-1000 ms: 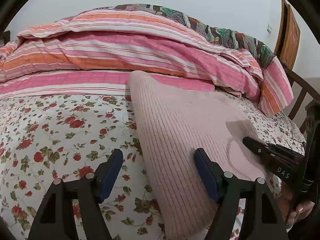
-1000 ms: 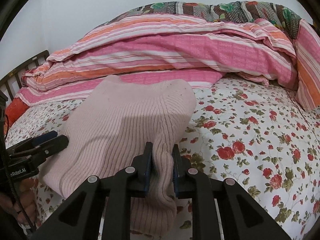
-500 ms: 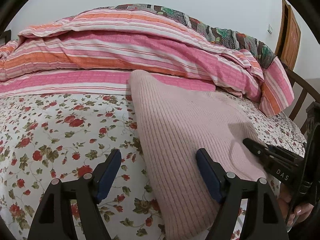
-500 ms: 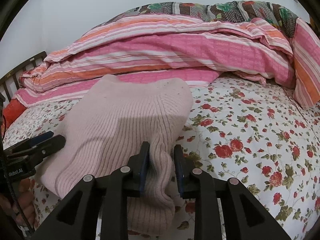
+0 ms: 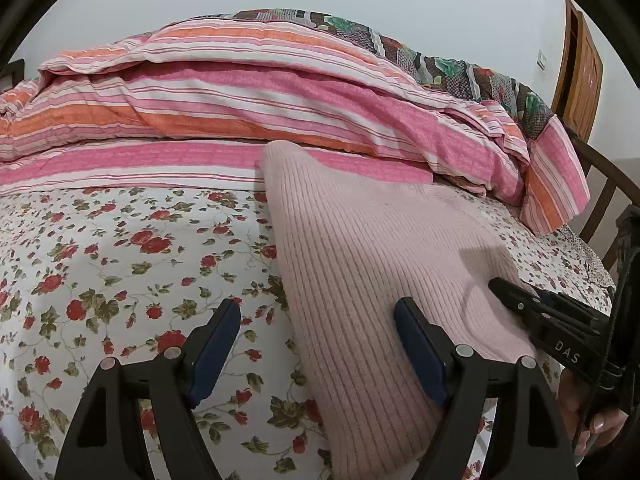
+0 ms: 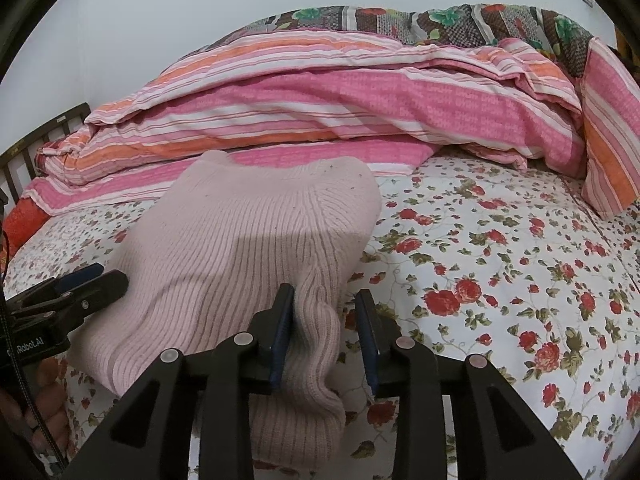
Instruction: Fold small clothes
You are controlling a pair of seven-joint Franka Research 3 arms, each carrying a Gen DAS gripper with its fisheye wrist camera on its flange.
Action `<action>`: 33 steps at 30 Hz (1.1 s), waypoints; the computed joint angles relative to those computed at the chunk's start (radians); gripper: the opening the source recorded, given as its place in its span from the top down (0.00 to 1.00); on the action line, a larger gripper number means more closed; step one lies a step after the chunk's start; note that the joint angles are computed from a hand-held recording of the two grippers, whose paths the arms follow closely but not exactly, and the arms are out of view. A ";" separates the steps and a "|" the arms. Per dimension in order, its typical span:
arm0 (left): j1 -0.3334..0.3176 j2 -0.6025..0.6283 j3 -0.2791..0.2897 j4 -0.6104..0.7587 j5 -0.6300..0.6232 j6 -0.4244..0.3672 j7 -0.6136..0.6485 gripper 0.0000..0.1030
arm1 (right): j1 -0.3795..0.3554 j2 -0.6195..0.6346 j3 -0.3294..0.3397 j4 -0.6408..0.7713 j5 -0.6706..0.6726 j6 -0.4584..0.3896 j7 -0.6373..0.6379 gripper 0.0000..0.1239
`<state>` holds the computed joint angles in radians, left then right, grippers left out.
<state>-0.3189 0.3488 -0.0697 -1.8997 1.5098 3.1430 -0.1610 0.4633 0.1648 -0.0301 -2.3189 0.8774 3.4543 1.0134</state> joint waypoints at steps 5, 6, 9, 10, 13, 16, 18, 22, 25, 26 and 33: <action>0.001 0.000 0.000 0.000 0.002 0.001 0.001 0.23 | -0.022 -0.004 0.017 -0.010 -0.026 0.003 0.029 0.73; 0.001 0.000 0.000 0.000 0.002 0.001 0.001 0.23 | -0.026 -0.005 0.020 -0.011 -0.034 0.002 0.037 0.73; 0.002 0.001 0.000 0.001 0.004 0.002 -0.001 0.22 | -0.022 -0.005 0.015 -0.012 -0.038 0.003 0.040 0.72; 0.002 0.001 -0.001 0.001 0.004 0.002 -0.001 0.22 | -0.021 -0.005 0.014 -0.013 -0.038 0.003 0.040 0.72; 0.002 0.001 -0.001 0.001 0.006 0.002 -0.004 0.22 | -0.016 -0.004 0.009 -0.012 -0.034 0.004 0.035 0.72; 0.003 0.001 -0.002 0.001 0.008 0.001 -0.006 0.22 | -0.016 -0.005 0.010 -0.013 -0.033 0.006 0.036 0.72; 0.004 0.000 -0.003 0.001 0.010 0.001 -0.007 0.22 | -0.016 -0.005 0.010 -0.013 -0.033 0.006 0.035 0.72; 0.005 0.000 -0.004 0.001 0.011 0.000 -0.008 0.22 | -0.009 -0.004 0.006 -0.011 -0.020 0.008 0.023 0.72; 0.005 0.001 -0.005 0.001 0.013 0.000 -0.009 0.22 | -0.009 -0.004 0.007 -0.009 -0.015 0.008 0.018 0.72; 0.006 0.000 -0.005 0.001 0.013 0.000 -0.010 0.22 | -0.010 -0.004 0.007 -0.009 -0.014 0.008 0.017 0.72; 0.007 0.000 -0.007 0.001 0.018 -0.001 -0.015 0.22 | -0.011 -0.003 0.009 -0.008 -0.010 0.008 0.014 0.72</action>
